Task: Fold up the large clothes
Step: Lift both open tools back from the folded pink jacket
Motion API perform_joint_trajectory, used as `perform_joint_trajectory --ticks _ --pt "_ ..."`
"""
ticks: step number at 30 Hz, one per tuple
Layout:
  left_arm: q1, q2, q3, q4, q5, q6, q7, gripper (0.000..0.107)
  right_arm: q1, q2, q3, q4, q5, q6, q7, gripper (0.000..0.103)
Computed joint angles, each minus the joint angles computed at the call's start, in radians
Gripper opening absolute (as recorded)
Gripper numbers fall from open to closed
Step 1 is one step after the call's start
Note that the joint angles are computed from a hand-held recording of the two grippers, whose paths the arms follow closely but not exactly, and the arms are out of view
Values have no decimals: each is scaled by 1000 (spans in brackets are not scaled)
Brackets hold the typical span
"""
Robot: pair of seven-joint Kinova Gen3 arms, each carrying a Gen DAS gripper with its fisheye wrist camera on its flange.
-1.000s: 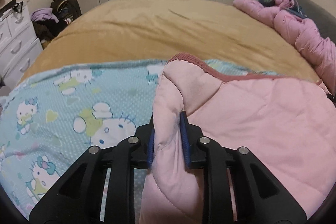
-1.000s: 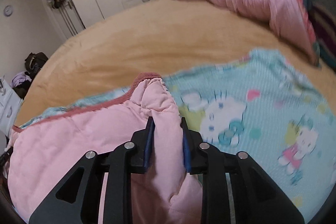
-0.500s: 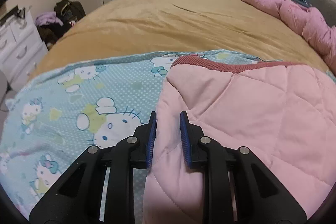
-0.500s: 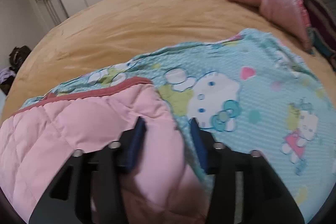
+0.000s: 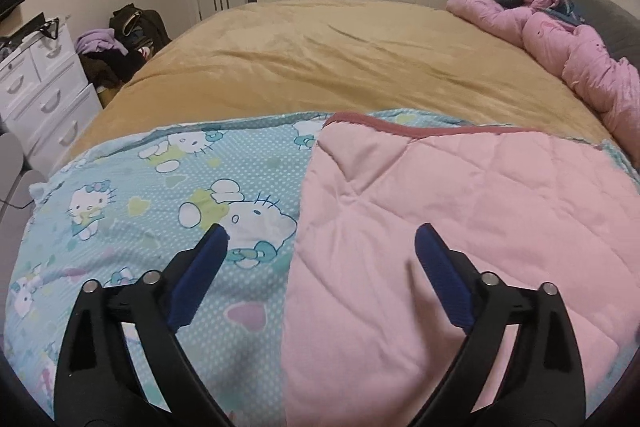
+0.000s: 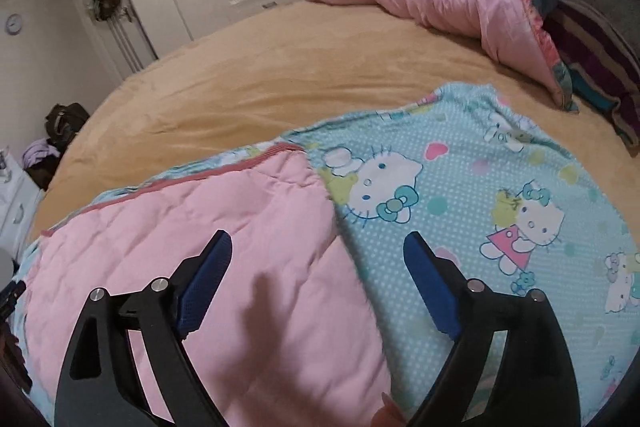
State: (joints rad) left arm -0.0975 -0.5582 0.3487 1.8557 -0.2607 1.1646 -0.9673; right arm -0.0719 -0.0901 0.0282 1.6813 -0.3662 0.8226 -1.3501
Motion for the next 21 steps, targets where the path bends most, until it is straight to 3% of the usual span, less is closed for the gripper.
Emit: perform_joint_trajectory --ticks 5,12,18,21 --pt "22 -46 54 -60 45 51 -1 94 -64 -130 5 72 -62 25 151 87" --pt "5 -67 242 -129 143 54 39 94 -194 -268 -60 148 -26 27 198 87" --pt "-131 5 458 -142 170 60 87 94 -220 -192 -181 134 95 59 41 87" --pt "-150 49 479 -75 198 14 124 95 -236 -104 -144 122 73 94 1 91"
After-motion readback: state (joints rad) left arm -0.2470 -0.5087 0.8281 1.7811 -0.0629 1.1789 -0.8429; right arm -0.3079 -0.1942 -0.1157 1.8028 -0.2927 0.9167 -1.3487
